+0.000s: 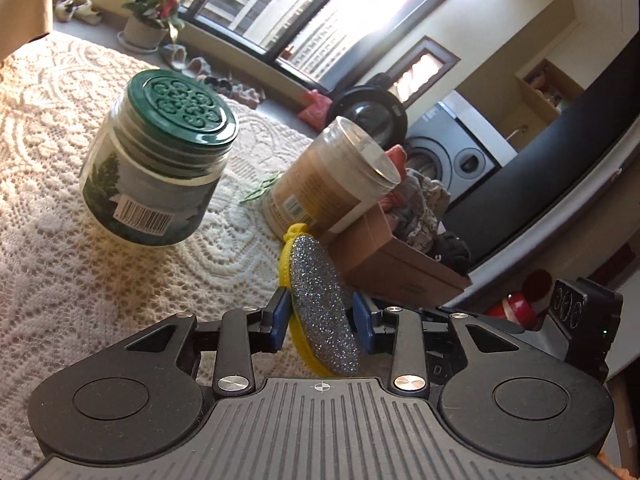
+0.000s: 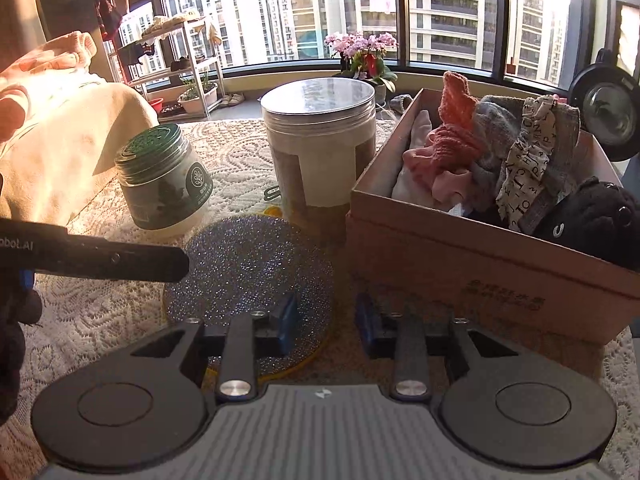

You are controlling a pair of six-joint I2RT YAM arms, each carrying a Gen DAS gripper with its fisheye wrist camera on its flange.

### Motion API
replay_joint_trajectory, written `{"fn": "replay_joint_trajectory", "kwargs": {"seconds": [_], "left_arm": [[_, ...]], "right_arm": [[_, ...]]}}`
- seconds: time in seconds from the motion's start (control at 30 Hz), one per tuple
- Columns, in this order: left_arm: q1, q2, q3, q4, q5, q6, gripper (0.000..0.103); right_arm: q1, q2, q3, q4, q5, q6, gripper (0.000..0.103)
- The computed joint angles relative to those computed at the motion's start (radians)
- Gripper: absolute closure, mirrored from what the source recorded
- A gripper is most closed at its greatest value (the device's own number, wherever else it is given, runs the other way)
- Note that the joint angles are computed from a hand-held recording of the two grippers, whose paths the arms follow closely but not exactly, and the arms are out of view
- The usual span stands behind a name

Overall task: Organize soft objects
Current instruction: 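Grasp the round glittery pad with yellow rim with the left tool, then lift the glittery pad upright with the left tool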

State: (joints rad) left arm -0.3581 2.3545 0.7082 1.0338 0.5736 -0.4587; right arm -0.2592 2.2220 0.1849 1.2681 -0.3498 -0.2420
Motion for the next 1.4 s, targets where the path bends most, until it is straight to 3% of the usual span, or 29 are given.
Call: {"fn": "replay_joint_trajectory", "kwargs": {"seconds": [0.13,0.2,0.33,0.47,0.57,0.77,0.87,1.03,1.3,1.4], "left_arm": [[-0.049,0.017,0.064,-0.085,-0.105,0.008,0.061],[-0.045,0.045,0.109,-0.135,-0.105,0.007,0.062],[-0.02,0.067,0.103,-0.083,-0.057,-0.026,0.063],[0.003,0.033,0.01,0.058,-0.015,-0.066,0.082],[-0.003,-0.03,-0.062,0.086,0.005,-0.036,0.082],[-0.049,-0.138,-0.156,0.054,-0.082,0.041,0.082],[-0.085,-0.143,-0.12,-0.001,-0.174,0.061,0.081],[-0.118,-0.104,-0.019,-0.102,-0.284,0.075,0.081],[-0.111,-0.095,0.018,-0.164,-0.262,0.075,0.082],[-0.122,-0.087,0.025,-0.174,-0.263,0.083,0.082]], "right_arm": [[-0.005,0.011,-0.002,0.012,-0.013,-0.004,0.07],[-0.011,0.013,0.003,0.001,-0.03,-0.003,0.07],[-0.013,0.03,0.0,0.024,-0.043,-0.003,0.07],[-0.013,0.034,-0.003,0.035,-0.046,-0.007,0.07],[-0.01,0.025,-0.009,0.035,-0.053,-0.002,0.07],[0.064,0.003,-0.026,0.046,-0.024,0.035,0.07],[0.094,0.024,-0.031,0.086,-0.004,0.046,0.072],[0.035,0.049,-0.013,0.068,-0.067,0.028,0.072],[-0.022,0.061,-0.034,0.108,-0.119,0.015,0.071],[-0.063,0.045,-0.046,0.134,-0.128,0.051,0.062]]}}
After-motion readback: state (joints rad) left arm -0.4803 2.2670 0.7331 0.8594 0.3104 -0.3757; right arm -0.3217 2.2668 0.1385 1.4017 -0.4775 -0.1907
